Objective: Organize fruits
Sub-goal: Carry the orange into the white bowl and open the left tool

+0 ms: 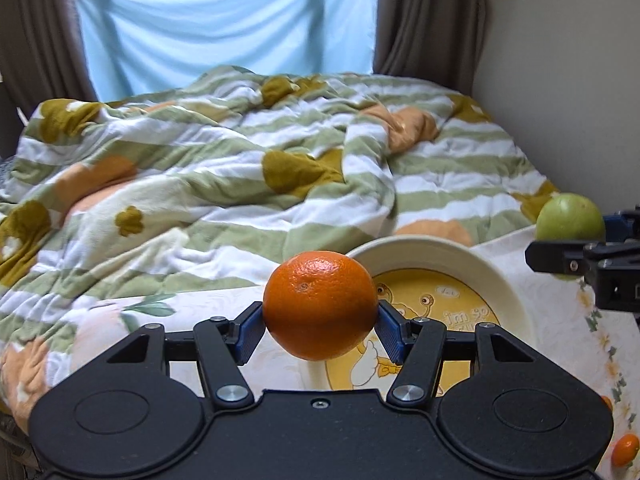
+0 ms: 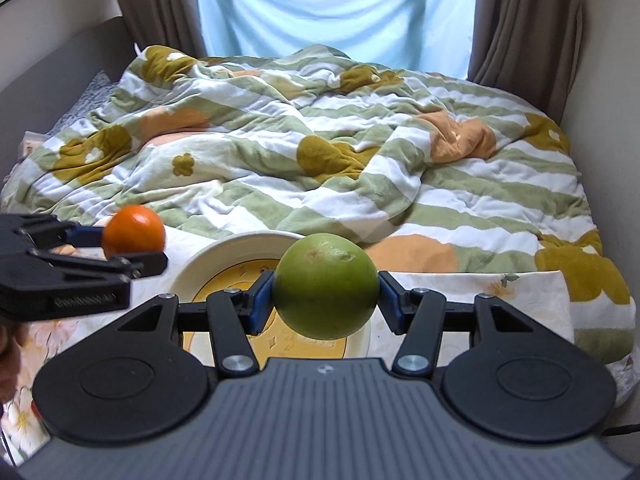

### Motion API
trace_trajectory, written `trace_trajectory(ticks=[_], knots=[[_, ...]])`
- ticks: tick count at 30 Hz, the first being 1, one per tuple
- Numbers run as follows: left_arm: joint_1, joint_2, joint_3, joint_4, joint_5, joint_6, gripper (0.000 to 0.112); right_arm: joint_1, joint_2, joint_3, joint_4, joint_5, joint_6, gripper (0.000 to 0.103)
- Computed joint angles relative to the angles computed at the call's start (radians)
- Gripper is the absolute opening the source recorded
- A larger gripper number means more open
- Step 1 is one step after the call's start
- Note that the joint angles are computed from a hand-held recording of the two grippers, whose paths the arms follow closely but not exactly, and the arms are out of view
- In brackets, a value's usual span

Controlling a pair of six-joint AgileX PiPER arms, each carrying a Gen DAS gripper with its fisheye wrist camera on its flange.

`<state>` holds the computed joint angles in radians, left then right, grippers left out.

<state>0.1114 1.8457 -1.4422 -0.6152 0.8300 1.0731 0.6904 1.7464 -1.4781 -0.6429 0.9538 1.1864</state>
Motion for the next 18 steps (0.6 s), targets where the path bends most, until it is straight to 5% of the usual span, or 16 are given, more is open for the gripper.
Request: trace_trajectory(ticks=[18], knots=[[-0.164,0.147,-0.039,0.019,-0.075,0.084,0.065,-0.092,0.012,0.077,0.020,-0.052,0.026,0.069]])
